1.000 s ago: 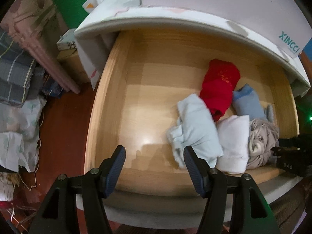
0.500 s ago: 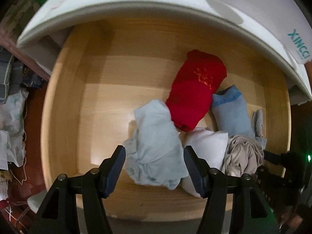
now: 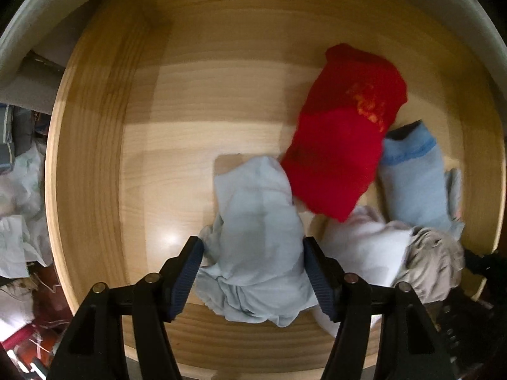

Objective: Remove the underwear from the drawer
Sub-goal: 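Grasp the light blue folded garment with the left gripper while the right holds the floral sock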

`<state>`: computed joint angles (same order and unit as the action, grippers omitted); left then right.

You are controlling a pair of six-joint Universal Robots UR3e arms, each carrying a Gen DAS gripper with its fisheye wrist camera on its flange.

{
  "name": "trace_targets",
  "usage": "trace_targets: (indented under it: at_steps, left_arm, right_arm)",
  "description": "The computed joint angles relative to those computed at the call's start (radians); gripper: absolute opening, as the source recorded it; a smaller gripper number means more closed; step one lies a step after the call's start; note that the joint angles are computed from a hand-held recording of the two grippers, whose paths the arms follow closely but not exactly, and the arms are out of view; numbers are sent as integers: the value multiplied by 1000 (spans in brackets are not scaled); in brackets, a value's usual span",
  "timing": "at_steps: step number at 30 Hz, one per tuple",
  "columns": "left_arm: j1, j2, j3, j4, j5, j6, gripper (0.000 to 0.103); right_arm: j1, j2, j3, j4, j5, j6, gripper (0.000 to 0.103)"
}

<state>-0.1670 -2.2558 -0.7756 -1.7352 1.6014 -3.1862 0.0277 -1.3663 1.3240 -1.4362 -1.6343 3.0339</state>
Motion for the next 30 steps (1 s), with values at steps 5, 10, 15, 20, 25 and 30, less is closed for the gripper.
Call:
trace_targets:
  at_steps: [5, 10, 15, 20, 25, 30]
  left_arm:
    - [12, 7, -28, 4, 37, 42, 67]
    - [26, -20, 7, -22, 50, 79, 68]
    - [24, 7, -87, 29, 54, 72, 70]
    - [38, -7, -66, 11, 49, 70, 70]
    - [28, 35, -155, 70, 66, 94, 70]
    - [31, 39, -174, 98, 76, 113, 68]
  right_arm:
    - [-1, 2, -2, -1, 1, -2, 34]
    - [-1, 4, -4, -2, 2, -4, 34]
    - [-1, 12, -13, 0, 1, -4, 34]
    - [-3, 16, -17, -1, 3, -6, 34]
    - [-4, 20, -22, 0, 3, -7, 34]
    - [-5, 25, -29, 3, 1, -4, 34]
